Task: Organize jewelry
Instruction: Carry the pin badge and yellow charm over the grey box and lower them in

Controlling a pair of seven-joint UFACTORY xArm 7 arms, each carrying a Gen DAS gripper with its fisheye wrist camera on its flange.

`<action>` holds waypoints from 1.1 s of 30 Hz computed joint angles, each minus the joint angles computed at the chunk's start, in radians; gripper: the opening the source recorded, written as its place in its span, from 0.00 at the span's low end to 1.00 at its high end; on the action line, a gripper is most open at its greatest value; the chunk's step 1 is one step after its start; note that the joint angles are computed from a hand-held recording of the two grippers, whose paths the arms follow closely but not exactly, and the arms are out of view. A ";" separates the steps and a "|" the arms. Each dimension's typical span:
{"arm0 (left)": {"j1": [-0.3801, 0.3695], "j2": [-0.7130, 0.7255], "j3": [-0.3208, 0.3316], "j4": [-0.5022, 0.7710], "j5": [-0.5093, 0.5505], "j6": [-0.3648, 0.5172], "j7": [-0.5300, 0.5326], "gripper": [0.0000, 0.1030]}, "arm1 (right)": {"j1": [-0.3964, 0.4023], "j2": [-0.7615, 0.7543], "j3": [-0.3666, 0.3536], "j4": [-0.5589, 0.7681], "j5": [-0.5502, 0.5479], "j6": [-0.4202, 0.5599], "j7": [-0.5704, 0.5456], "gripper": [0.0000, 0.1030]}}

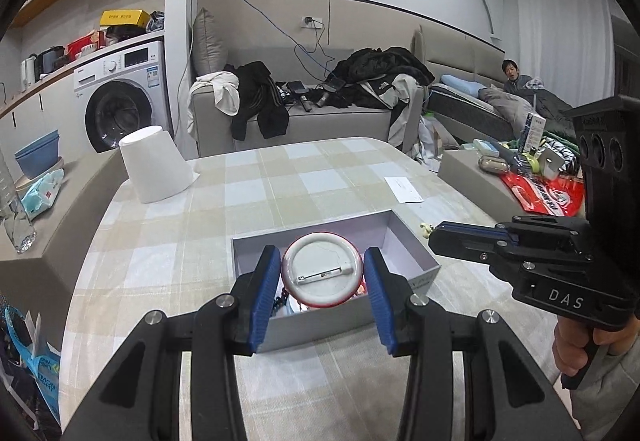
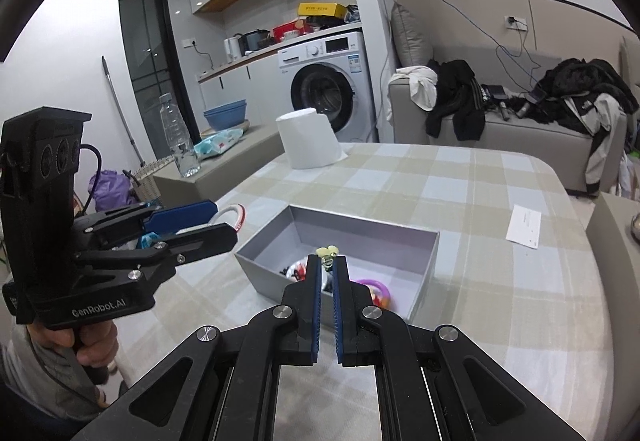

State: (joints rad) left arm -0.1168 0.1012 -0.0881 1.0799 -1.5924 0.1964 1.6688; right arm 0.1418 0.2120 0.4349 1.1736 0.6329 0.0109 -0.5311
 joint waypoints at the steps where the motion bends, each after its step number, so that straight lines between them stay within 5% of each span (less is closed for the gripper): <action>1: -0.003 0.012 -0.002 0.013 -0.014 -0.019 0.015 0.36 | 0.007 0.008 -0.010 0.011 -0.009 0.005 0.012 0.04; 19: 0.056 0.143 -0.075 0.066 0.265 -0.097 -0.292 0.36 | 0.053 0.129 -0.101 0.106 -0.252 0.062 0.258 0.05; 33: 0.129 0.183 -0.170 0.081 0.327 -0.159 -0.332 0.36 | 0.070 0.160 -0.128 0.136 -0.338 0.077 0.359 0.05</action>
